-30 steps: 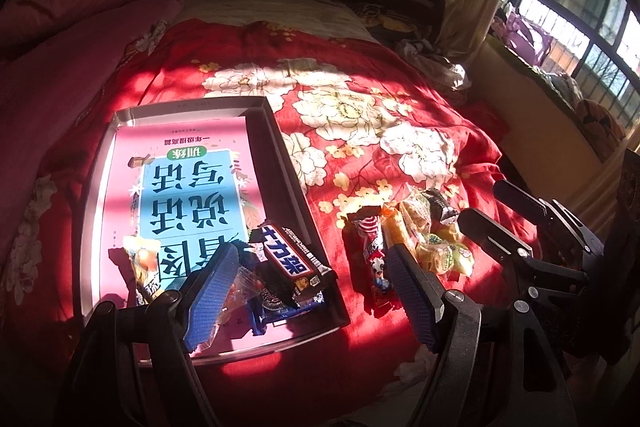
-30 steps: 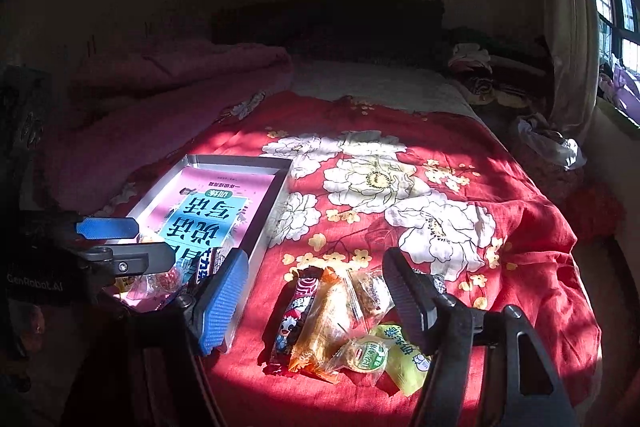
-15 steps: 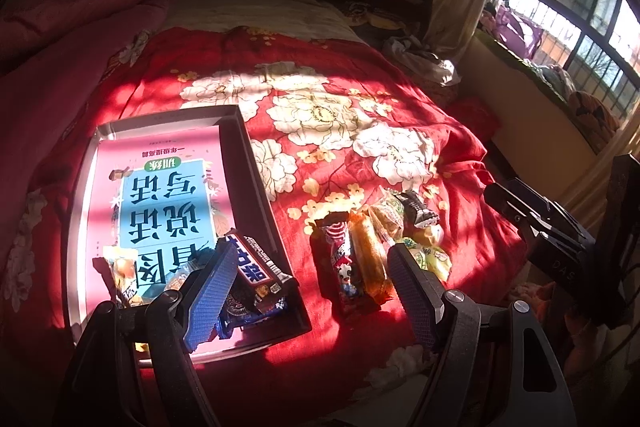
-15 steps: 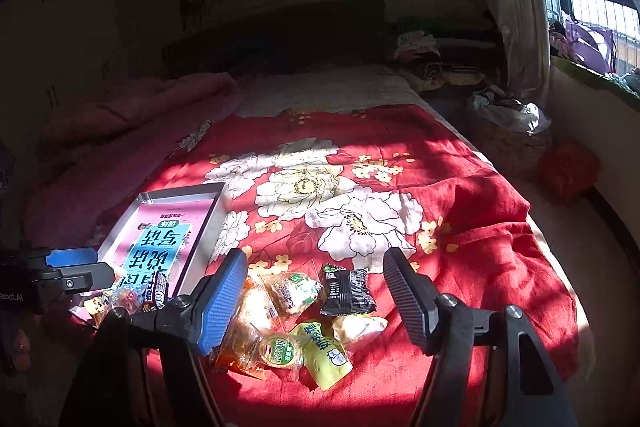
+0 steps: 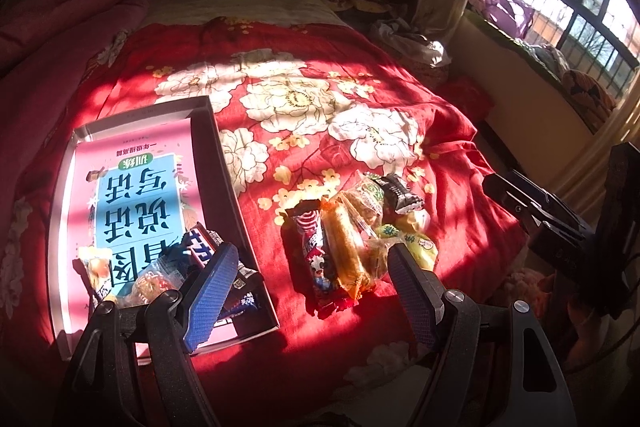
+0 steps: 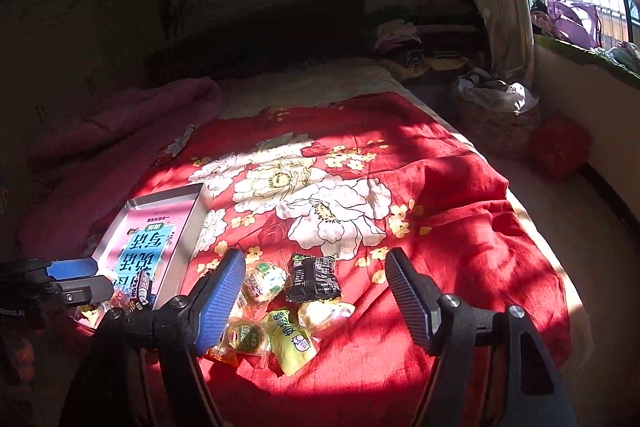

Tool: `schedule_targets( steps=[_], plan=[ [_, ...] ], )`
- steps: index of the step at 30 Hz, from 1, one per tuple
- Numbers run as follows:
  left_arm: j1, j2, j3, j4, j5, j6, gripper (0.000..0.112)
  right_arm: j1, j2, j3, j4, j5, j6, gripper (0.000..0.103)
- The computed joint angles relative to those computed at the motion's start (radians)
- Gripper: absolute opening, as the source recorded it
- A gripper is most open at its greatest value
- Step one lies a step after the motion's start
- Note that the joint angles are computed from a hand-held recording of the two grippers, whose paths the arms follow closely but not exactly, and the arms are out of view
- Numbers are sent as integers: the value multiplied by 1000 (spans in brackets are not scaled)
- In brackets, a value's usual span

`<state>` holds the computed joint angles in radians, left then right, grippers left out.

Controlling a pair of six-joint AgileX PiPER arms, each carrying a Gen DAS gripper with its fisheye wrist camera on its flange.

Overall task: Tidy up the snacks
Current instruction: 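Withdraw both open tools from the tray back over the snack pile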

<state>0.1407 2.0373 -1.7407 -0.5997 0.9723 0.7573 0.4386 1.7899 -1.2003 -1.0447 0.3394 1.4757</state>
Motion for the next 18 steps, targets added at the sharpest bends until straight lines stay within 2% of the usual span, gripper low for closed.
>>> schedule_targets(
  steps=[8, 18],
  plan=[
    [-34, 57, -46, 101, -1, -105, 78, 3, 30, 2, 237, -79, -236, 72],
    [-104, 151, -127, 258, -4, -245, 78, 22, 116, -53, 602, -72, -603, 72]
  ],
)
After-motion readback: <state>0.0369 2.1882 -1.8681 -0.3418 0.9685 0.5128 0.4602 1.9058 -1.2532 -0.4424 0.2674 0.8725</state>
